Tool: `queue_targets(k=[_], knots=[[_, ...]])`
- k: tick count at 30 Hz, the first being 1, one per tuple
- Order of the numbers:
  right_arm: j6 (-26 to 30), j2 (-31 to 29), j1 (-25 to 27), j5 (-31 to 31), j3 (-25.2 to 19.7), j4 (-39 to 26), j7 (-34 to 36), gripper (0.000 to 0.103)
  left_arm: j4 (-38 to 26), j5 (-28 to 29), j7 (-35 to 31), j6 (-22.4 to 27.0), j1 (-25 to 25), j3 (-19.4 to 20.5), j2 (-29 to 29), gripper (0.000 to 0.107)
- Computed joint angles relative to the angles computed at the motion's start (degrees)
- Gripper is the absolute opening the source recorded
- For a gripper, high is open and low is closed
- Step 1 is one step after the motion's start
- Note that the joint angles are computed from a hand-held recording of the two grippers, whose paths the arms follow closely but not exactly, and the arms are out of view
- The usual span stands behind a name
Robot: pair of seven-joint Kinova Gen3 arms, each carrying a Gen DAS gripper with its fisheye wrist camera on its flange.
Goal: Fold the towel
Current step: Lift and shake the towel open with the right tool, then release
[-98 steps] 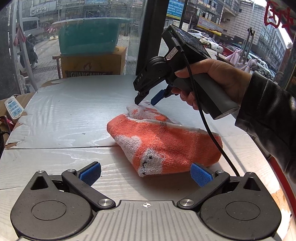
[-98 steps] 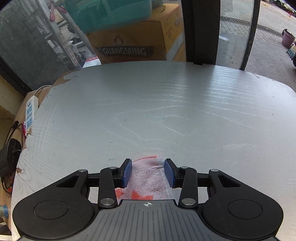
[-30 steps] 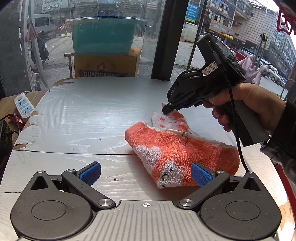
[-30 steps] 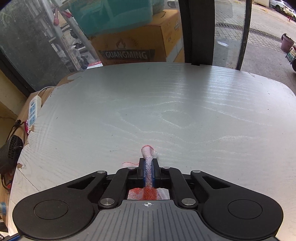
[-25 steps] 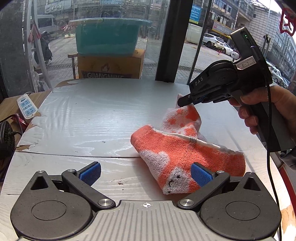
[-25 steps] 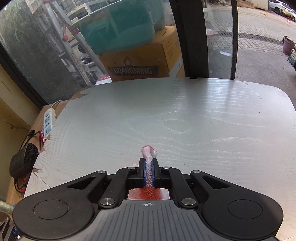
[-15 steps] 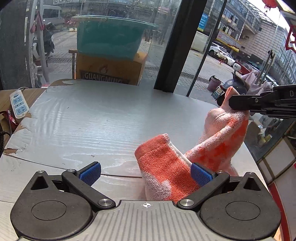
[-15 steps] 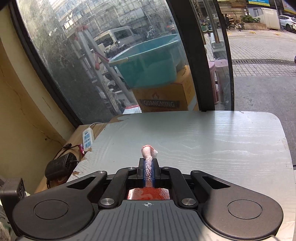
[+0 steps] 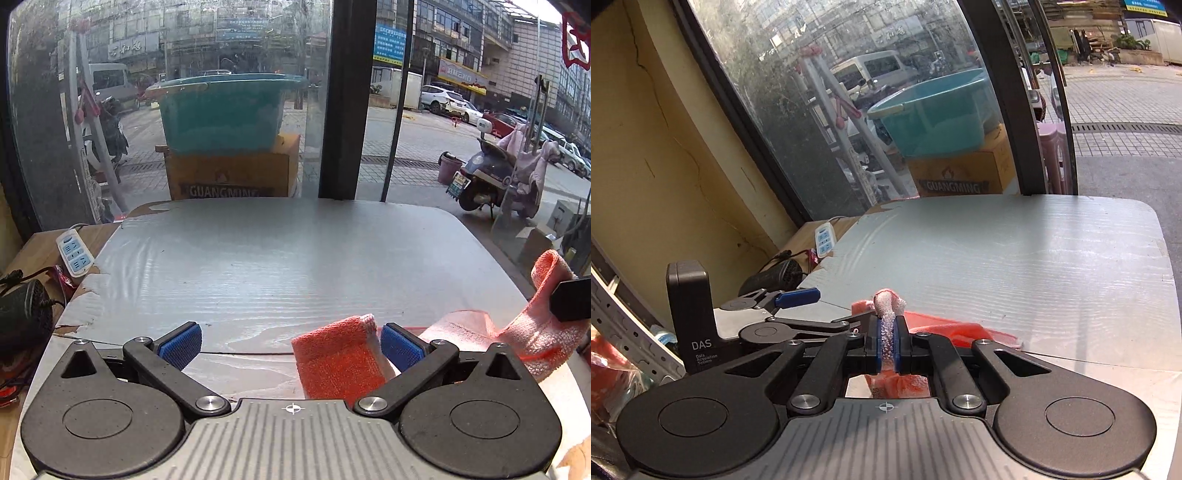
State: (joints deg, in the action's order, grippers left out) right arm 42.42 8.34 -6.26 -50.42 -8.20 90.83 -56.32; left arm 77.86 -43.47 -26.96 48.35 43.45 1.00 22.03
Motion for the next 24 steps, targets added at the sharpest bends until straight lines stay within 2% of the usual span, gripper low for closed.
queue_targets(k=[2, 7, 10, 12, 13, 14, 17, 19, 24], knots=[[-0.4, -1.1, 0.3, -1.0, 0.1, 1.5, 0.6, 0.006, -0.2, -1.4, 1.2, 2.5, 1.8, -0.5, 0.1, 0.103], [-0.2, -2.1, 0.2, -2.6, 0.7, 3.1, 1.8, 0.006, 1.4, -5.2, 2.9, 4.4, 4.1, 0.7, -1.0, 0.103], [0.3, -3.2, 0.1, -4.3, 0.9, 4.5, 3.8, 0.006, 1.7, -2.5, 2.6, 4.1, 2.5, 2.1, -1.5, 0.103], [0.8, -4.2, -0.1, -5.6, 1.2, 5.8, 5.3, 0.006, 2.9, 1.1, 2.1, 1.0, 0.1, 3.0, -2.5, 0.100], [0.9, -4.8, -0.2, -6.1, 1.5, 6.5, 6.0, 0.006, 3.5, 3.2, 1.8, -0.4, -1.4, 3.6, -3.0, 0.093], [1.0, -5.3, -0.4, -6.5, 1.7, 7.0, 6.5, 0.006, 3.7, 4.6, 1.4, -0.9, -1.8, 3.5, -3.1, 0.090], [1.0, -6.8, -1.1, -7.1, 2.7, 8.7, 7.5, 0.006, 4.2, 7.4, -0.5, -2.0, -2.9, 4.0, -3.5, 0.060], [0.5, -7.7, -1.6, -7.1, 3.3, 9.7, 7.4, 0.006, 4.1, 10.4, -3.0, -2.4, -4.2, 4.7, -3.5, 0.009], [-2.4, -8.9, -2.4, -5.5, 4.5, 11.2, 4.5, 0.006, 5.3, 12.0, -3.0, -3.0, -3.9, 3.7, -4.1, 0.009]])
